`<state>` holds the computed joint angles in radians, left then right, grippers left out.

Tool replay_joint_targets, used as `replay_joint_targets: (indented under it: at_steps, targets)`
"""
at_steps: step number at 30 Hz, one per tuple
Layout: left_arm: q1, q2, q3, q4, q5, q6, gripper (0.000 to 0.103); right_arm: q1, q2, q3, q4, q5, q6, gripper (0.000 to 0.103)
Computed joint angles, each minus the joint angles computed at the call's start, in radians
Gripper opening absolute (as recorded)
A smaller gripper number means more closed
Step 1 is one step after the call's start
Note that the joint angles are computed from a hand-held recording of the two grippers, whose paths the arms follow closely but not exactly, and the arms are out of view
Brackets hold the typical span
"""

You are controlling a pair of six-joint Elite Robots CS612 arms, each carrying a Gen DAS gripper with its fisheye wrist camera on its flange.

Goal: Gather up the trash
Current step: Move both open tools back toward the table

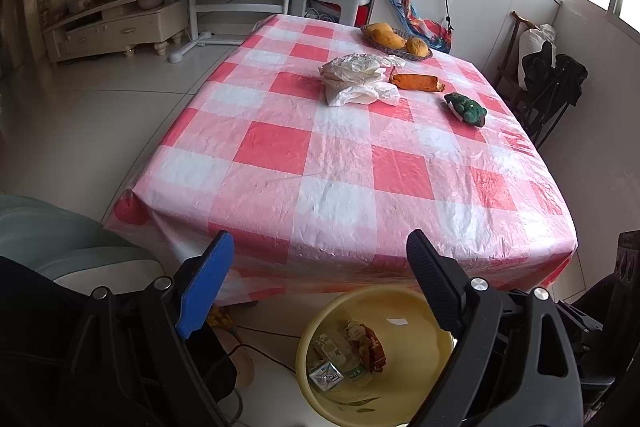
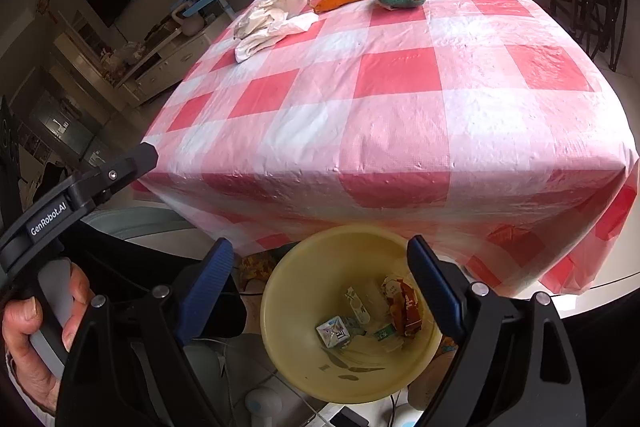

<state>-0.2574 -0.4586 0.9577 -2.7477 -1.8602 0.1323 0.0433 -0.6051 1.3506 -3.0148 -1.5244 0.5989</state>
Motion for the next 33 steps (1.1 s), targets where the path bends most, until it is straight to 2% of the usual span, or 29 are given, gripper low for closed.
replay_joint_targets:
  at_steps: [6, 21, 24, 26, 28, 30, 33]
  targets:
    - [0.004, 0.003, -0.007, -0.002, -0.008, -0.022, 0.085, 0.005, 0.0, -0.004, 0.003, -0.011, -0.02, 0.085]
    - [0.002, 0.004, -0.01, 0.01, -0.007, -0.019, 0.085, 0.012, 0.005, -0.021, 0.026, -0.026, -0.059, 0.085]
    - [0.004, 0.005, -0.014, 0.012, -0.014, -0.028, 0.085, 0.007, 0.003, -0.018, 0.01, -0.001, -0.039, 0.085]
    - [0.007, 0.011, -0.036, 0.019, -0.031, -0.05, 0.085, -0.004, 0.0, -0.021, -0.02, 0.021, -0.023, 0.085]
    - [0.007, 0.022, -0.07, 0.026, -0.039, -0.065, 0.085, -0.012, -0.003, -0.036, -0.039, -0.001, -0.044, 0.087]
    - [0.003, 0.038, -0.115, 0.047, -0.042, -0.052, 0.085, -0.022, -0.001, -0.062, -0.043, -0.031, -0.072, 0.088]
    - [-0.009, 0.079, -0.216, 0.088, -0.018, -0.021, 0.085, -0.043, 0.016, -0.124, 0.005, -0.059, -0.105, 0.088]
